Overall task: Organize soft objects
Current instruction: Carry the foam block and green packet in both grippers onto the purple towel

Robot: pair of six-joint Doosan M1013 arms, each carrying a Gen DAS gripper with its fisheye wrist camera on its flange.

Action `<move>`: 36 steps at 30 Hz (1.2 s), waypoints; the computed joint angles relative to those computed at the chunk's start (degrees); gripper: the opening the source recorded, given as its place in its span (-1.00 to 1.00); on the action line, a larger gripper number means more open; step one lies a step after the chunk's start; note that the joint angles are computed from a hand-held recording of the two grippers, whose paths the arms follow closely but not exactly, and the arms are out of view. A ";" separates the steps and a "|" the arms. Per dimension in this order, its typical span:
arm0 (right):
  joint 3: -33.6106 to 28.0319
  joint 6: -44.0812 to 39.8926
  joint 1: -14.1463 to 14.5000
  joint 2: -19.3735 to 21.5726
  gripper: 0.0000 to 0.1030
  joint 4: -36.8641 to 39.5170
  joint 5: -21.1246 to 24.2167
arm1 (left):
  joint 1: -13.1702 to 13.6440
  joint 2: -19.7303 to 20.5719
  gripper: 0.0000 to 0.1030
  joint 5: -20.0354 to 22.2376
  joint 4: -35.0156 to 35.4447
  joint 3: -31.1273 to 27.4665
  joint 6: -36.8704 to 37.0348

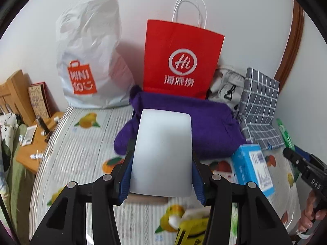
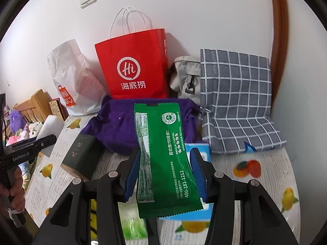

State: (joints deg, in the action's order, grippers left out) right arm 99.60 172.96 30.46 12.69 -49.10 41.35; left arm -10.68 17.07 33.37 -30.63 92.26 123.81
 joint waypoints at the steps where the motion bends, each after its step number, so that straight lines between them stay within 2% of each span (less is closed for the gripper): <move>1: -0.39 -0.91 -0.33 0.25 -0.07 0.67 -0.27 | -0.22 0.45 -0.06 0.01 0.31 -0.71 -0.58; 11: -4.01 -7.74 -4.17 3.32 -0.06 5.16 -2.01 | -2.10 5.20 -0.06 0.33 3.36 -6.90 -4.97; 17: -5.79 -12.35 -7.01 5.27 -0.06 9.60 -3.98 | -3.54 8.58 -0.06 0.62 7.72 -10.77 -9.39; 26: -10.94 -18.53 -9.43 9.21 -0.06 11.23 -3.06 | -4.77 13.84 -0.06 4.31 10.16 -17.98 -13.32; 30: -13.24 -22.16 -11.18 11.25 -0.06 13.61 -3.41 | -5.15 16.09 -0.06 4.52 12.46 -20.75 -15.68; 33: -14.18 -24.37 -12.19 12.47 -0.06 15.92 -3.20 | -5.08 18.20 -0.06 7.12 13.61 -23.66 -16.79; 36: -14.39 -25.70 -13.12 13.50 -0.06 18.26 -3.30 | -5.03 19.18 -0.05 7.19 14.35 -24.49 -16.92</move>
